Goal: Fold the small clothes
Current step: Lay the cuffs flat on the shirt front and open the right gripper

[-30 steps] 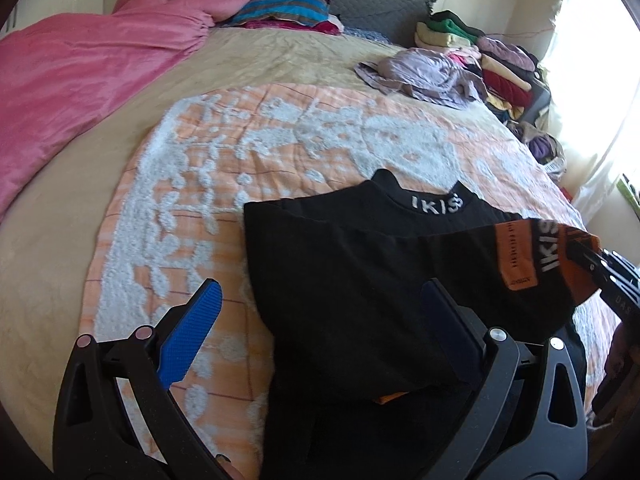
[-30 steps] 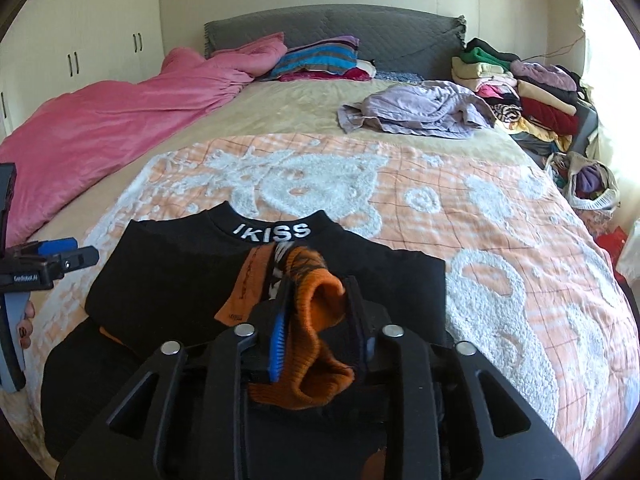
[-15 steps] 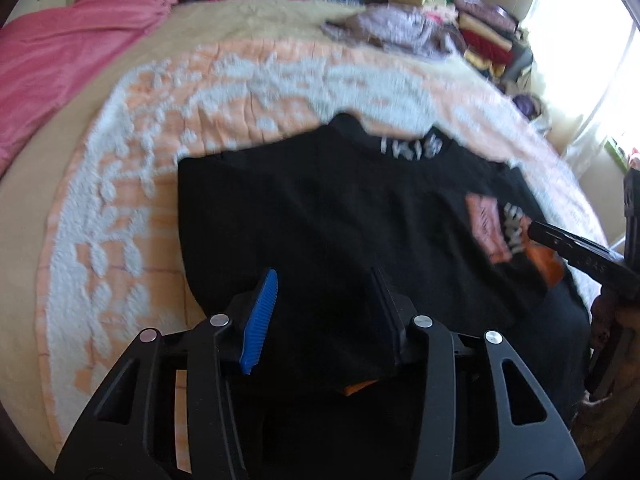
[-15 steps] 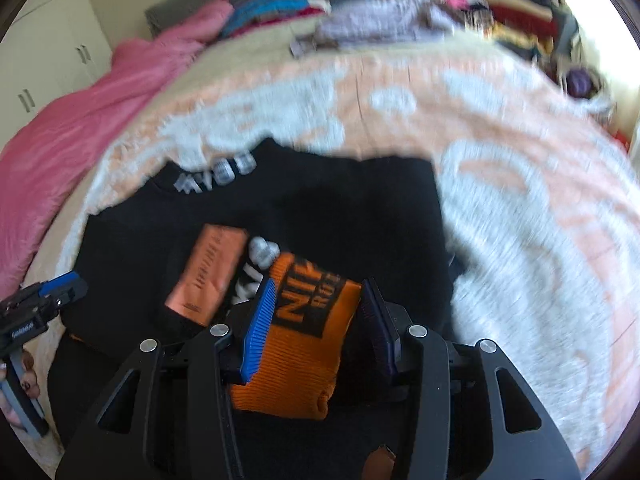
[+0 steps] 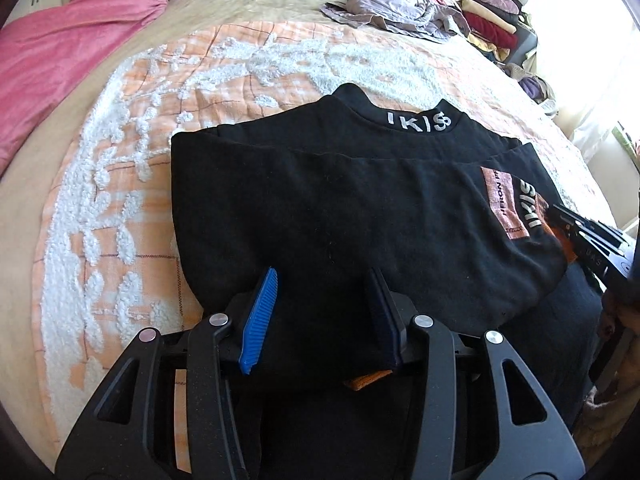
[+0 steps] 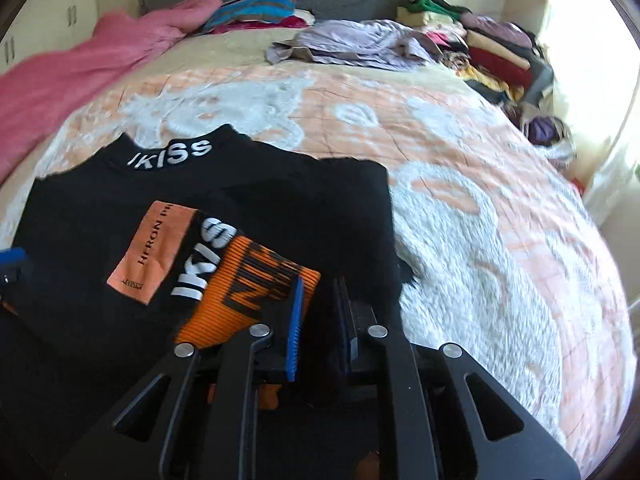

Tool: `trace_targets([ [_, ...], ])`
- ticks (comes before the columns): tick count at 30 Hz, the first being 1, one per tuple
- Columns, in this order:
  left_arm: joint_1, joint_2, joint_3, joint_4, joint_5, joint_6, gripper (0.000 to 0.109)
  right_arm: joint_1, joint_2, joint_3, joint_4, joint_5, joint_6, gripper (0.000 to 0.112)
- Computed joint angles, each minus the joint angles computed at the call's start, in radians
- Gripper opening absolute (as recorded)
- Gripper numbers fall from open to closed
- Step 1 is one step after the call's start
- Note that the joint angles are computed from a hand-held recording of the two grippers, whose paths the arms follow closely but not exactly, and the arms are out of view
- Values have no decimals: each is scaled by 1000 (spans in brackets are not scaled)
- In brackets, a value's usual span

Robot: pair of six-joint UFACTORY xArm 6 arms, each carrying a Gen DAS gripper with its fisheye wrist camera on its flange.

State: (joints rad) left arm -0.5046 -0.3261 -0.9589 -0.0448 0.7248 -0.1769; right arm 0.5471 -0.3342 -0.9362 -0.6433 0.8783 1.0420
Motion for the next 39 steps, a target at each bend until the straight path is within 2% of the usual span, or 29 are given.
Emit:
trace_targets([
  [3,-5,-1,0,19,1,-10,39,6,-50,33,-29,-29,56,25],
  [5,-13,-3,-1,39,6,-18,41,16,-72,46,-20,-98,57,29],
  [9,-25,-11,3,72,12,-35,43,39,-50,28,92,-211,-54,42],
  [11,-29,-19,8,84,13,-39,43,55,-15,6,167,-241,-127,43],
  [17,-29,-38,20,68,19,-24,44,89,48,-30,237,-160,-174,41],
  [22,-19,-51,26,22,16,13,46,104,47,-27,186,-174,-116,44],
  [31,-31,-108,48,19,15,21,56,122,-48,7,91,-165,3,77],
  [32,-34,-114,50,24,13,18,65,125,-60,12,82,-162,13,80],
  [35,-37,-135,57,36,4,11,69,131,-87,19,49,-151,58,92],
  [39,-32,-158,58,37,3,7,81,144,-119,23,-3,-129,105,98],
])
